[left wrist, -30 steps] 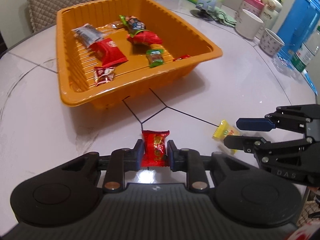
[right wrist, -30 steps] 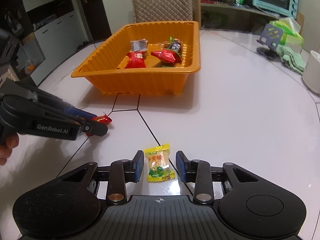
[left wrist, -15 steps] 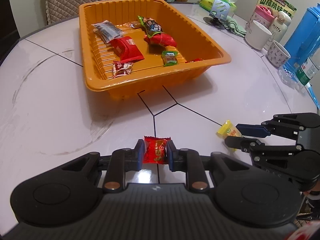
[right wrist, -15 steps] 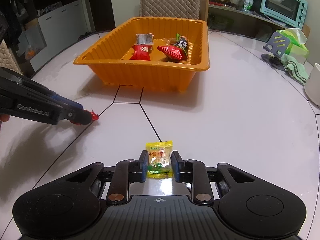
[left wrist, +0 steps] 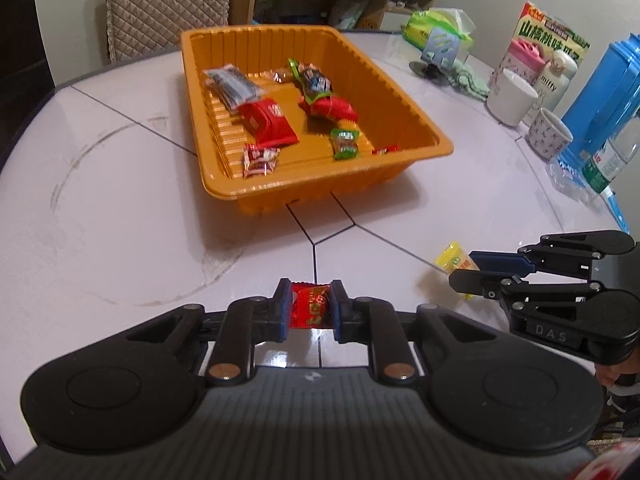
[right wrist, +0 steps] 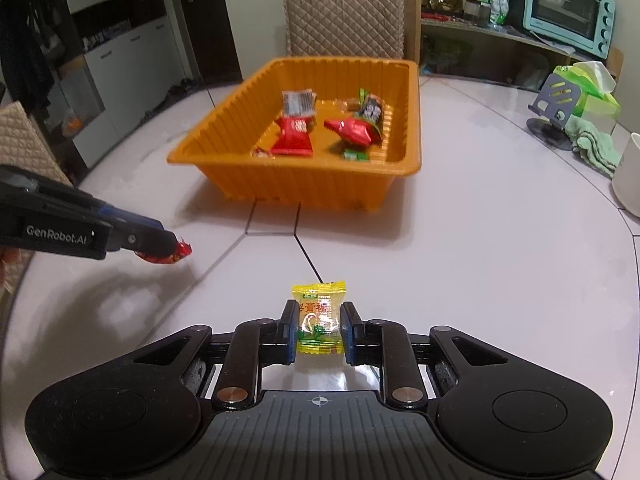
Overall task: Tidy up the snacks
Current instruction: 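Carry both candies over the orange tray and open both grippers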
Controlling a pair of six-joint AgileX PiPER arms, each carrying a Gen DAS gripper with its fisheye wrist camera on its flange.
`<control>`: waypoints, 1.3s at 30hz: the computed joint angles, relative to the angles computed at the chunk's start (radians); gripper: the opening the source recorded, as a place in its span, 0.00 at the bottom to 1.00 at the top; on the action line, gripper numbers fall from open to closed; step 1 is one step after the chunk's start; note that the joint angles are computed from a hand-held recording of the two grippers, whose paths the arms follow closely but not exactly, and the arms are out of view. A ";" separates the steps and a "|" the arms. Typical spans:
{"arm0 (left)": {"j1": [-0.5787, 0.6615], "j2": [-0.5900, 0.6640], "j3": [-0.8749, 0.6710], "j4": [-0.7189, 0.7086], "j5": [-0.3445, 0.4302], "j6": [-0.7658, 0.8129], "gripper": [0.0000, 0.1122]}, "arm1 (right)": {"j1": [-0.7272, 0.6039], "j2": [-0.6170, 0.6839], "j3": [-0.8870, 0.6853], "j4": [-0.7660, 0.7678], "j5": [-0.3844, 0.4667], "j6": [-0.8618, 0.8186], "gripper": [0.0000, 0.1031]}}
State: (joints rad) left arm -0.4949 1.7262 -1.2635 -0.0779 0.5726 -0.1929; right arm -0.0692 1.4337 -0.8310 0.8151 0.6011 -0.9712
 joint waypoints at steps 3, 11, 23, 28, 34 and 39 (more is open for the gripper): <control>0.004 -0.024 0.004 -0.005 -0.006 0.004 0.15 | -0.018 -0.015 -0.018 0.020 0.044 0.009 0.21; 0.015 -0.065 -0.022 0.005 -0.001 0.002 0.15 | -0.055 -0.027 -0.087 0.070 0.138 0.026 0.21; 0.060 0.013 -0.229 0.002 0.031 0.037 0.15 | -0.043 0.083 -0.284 0.112 0.169 0.083 0.21; 0.074 0.110 -0.384 0.013 0.065 0.040 0.15 | -0.022 0.198 -0.434 0.107 0.164 0.157 0.21; 0.088 0.270 -0.625 0.011 0.135 0.054 0.15 | 0.011 0.356 -0.644 0.070 0.152 0.282 0.21; 0.093 0.429 -0.869 0.012 0.233 0.060 0.15 | 0.034 0.469 -0.790 0.006 0.144 0.382 0.21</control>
